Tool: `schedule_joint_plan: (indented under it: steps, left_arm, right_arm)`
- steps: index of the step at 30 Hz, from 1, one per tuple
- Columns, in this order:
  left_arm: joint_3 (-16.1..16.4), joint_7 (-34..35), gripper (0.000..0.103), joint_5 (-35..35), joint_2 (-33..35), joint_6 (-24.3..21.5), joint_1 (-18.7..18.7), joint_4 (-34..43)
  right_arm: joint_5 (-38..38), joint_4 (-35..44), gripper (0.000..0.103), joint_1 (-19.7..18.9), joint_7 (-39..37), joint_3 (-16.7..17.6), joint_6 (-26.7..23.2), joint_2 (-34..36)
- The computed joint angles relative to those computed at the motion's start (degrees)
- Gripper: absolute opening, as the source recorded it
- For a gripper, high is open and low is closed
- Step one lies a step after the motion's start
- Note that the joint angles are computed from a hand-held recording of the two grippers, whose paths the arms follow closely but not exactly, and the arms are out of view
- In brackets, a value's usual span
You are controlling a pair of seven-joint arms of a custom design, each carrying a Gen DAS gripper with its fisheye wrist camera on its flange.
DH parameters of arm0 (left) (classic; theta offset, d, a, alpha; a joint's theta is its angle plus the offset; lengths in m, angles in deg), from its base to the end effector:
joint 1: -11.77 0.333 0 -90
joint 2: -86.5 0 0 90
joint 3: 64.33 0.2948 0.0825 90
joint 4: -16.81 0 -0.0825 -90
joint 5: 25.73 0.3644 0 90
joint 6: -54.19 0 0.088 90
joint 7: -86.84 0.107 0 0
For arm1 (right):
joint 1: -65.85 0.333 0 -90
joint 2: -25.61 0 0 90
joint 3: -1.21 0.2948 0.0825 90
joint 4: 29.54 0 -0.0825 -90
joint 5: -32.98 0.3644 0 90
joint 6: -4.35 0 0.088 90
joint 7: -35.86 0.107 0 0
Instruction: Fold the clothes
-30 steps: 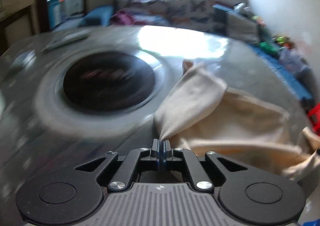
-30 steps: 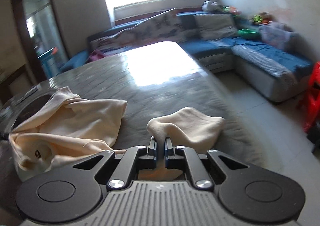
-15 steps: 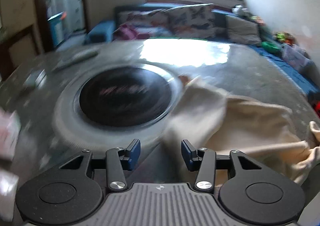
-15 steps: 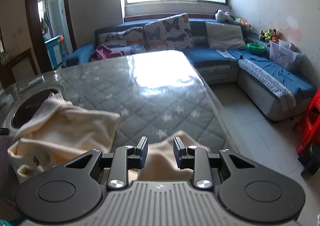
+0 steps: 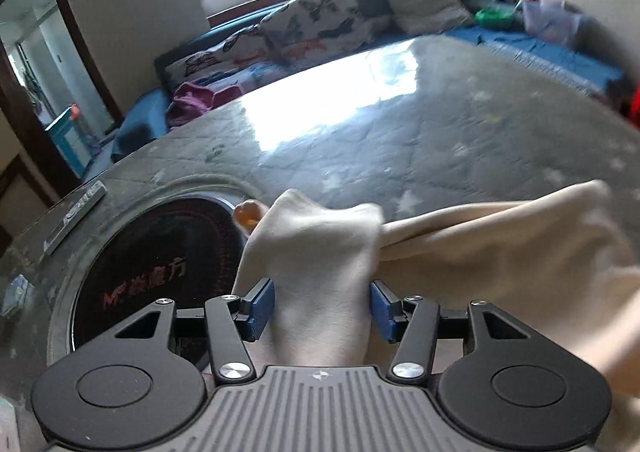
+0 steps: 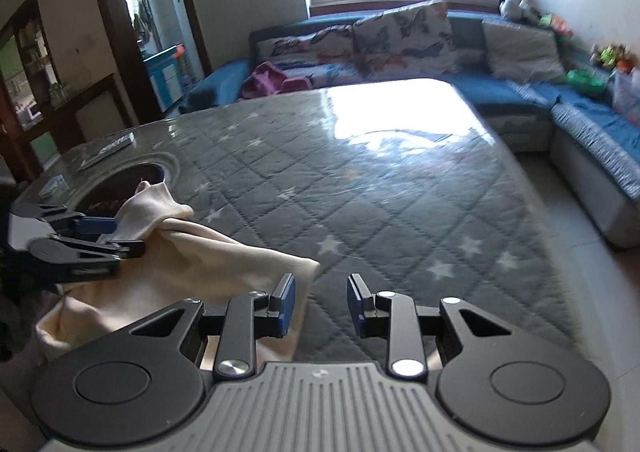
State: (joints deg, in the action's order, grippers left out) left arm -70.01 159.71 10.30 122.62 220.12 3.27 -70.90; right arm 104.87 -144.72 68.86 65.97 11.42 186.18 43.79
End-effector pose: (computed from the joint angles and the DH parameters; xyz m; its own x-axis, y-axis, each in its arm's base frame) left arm 0.6935 -0.1954 0.3620 -0.3378 -0.9047 -0.2597 -0.6260 0.4220 -0.6558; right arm 0.5920 0.0438 0.3442 0.0550 -0.9808 -0.1869 -0.6948 0.0968 -0.7126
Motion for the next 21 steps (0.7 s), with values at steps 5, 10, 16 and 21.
schedule_joint_plan:
  steps: [5, 10, 16, 21]
  left_arm:
    - [0.18, -1.48, 0.007, -2.01, -0.23, 0.5, 1.67, -0.5]
    - [7.2, -15.61, 0.006, 0.44, -5.82, 5.8, 0.58, -6.37]
    - [12.63, -31.62, 0.012, 5.04, -13.47, 1.33, 2.37, -15.06]
    - [9.04, -31.73, 0.036, 2.71, -16.62, -5.24, 8.86, -19.12]
  right_arm:
    - [-6.5, 3.22, 0.029, 0.95, 7.24, -2.72, -6.19, 3.02]
    - [-9.45, 5.54, 0.034, 0.05, 10.41, -2.8, -9.72, 4.79]
    - [-13.14, 7.92, 0.038, -0.01, 15.34, -3.47, -12.18, 6.94]
    - [-14.11, 10.04, 0.039, -1.06, 18.51, -3.25, -16.33, 8.37]
